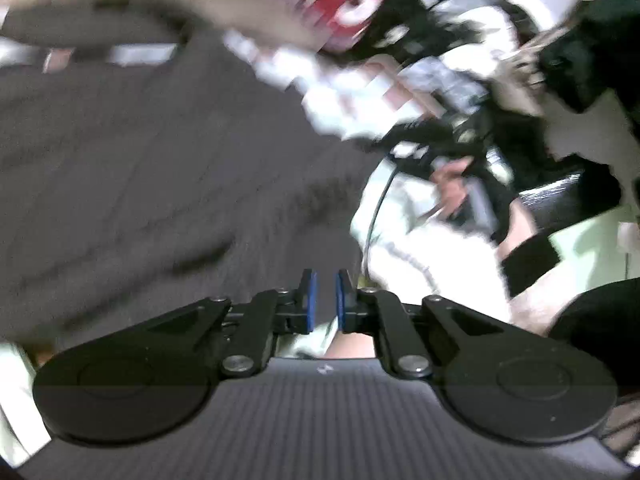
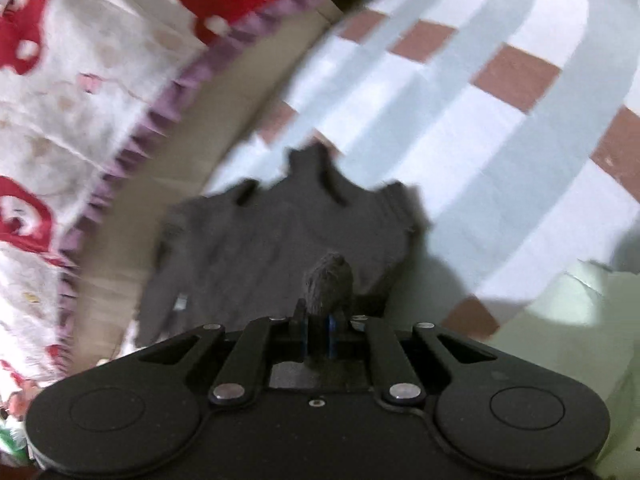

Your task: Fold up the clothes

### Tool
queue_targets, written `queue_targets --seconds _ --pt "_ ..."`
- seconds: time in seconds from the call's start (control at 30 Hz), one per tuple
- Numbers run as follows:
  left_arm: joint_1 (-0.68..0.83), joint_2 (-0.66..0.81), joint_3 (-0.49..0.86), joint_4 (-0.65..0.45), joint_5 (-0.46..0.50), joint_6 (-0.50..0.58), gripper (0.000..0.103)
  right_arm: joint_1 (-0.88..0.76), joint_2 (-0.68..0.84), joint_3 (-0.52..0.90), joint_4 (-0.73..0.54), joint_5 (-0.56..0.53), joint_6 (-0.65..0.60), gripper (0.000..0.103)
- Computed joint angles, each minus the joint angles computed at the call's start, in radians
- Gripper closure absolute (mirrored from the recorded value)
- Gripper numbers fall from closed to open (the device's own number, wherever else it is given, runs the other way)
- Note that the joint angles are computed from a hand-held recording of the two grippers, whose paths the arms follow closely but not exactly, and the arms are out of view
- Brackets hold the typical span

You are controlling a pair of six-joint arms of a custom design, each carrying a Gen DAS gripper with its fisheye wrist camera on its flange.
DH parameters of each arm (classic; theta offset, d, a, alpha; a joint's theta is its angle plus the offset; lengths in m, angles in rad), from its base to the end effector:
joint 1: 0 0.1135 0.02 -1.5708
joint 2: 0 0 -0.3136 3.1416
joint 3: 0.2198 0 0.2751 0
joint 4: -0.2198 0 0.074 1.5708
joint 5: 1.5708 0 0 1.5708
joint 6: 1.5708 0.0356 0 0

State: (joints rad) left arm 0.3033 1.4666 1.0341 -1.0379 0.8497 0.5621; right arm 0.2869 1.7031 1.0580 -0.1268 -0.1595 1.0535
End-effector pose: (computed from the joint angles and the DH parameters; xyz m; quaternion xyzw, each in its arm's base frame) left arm 0.2619 0.0539 0.2703 0.1379 0.8997 -0.3546 0.2141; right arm 0.3726 0.1158 0.2347 0.3147 0.8633 0.2983 0.2582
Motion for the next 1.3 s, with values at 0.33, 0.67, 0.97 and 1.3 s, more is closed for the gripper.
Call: queue_targets --seconds 0.33,0.67,0.97,1.3 --pt "-0.082 -0.142 -0.136 0.274 -0.306 0.005 0.037 -0.039 0.008 -0.08 0.109 -0.062 0.125 0.089" --pt "-0.168 -0.114 -0.167 0.36 -0.423 0.015 0.1 -0.03 0.019 -0.077 0.125 -0.064 0.125 0.09" --pt "0.006 -0.185 0.015 0.245 -0.331 -0.044 0.096 0.117 0.096 0.278 -0.449 0.26 -0.282 0.09" --pt "0.069 0.074 0.084 0.393 -0.312 -0.336 0.044 0.162 -0.022 0.323 -0.493 0.413 -0.305 0.046"
